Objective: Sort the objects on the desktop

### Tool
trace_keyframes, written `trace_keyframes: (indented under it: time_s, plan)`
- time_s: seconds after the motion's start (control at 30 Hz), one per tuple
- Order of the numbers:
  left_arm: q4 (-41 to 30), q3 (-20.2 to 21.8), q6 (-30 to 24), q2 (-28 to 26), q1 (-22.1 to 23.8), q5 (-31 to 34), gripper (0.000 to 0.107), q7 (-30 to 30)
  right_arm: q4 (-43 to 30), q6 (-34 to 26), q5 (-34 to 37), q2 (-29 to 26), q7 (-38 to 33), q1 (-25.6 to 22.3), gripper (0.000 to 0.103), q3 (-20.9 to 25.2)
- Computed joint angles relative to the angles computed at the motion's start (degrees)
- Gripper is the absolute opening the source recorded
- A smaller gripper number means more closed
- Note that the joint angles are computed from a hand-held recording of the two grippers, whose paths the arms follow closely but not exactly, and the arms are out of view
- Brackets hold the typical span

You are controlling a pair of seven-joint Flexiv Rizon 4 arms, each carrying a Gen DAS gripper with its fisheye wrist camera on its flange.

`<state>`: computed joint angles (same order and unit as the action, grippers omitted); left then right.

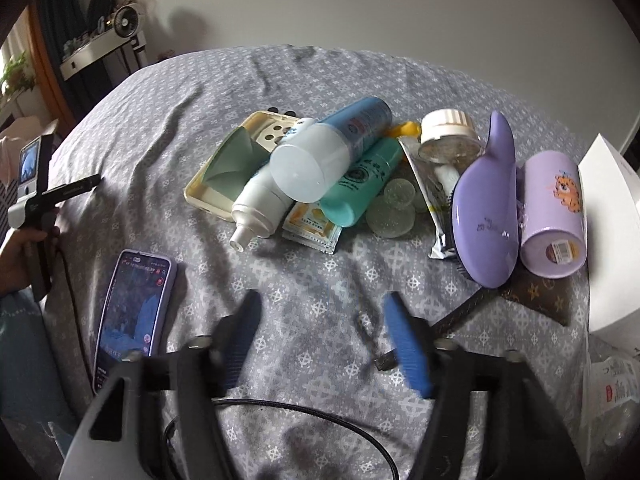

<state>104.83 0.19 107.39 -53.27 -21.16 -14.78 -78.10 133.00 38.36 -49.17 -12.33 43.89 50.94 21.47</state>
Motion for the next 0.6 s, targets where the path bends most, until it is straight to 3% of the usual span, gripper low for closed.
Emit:
trace_keyframes:
  time_s: [0.17, 0.43, 0.6]
  plan:
    - [0.0, 0.0, 0.0, 0.0, 0.0, 0.1, 0.103, -0.1, -0.5, 2.0, -2.5, -2.6, -0.5, -0.7, 0.095, -1.5]
    - [0.4, 0.9, 0.6, 0.2, -1.0, -0.3, 0.103, -0.2, -1.7, 7.4, -5.8, -9.4, -0.6, -1.2, 0.096, -4.6]
    - [0.7, 0.5, 0.7, 0.4, -0.5, -0.2, 0.103, -0.1, -0.3, 7.0, -6.8, -8.7, 3.5, -0.3, 0.096, -5.5]
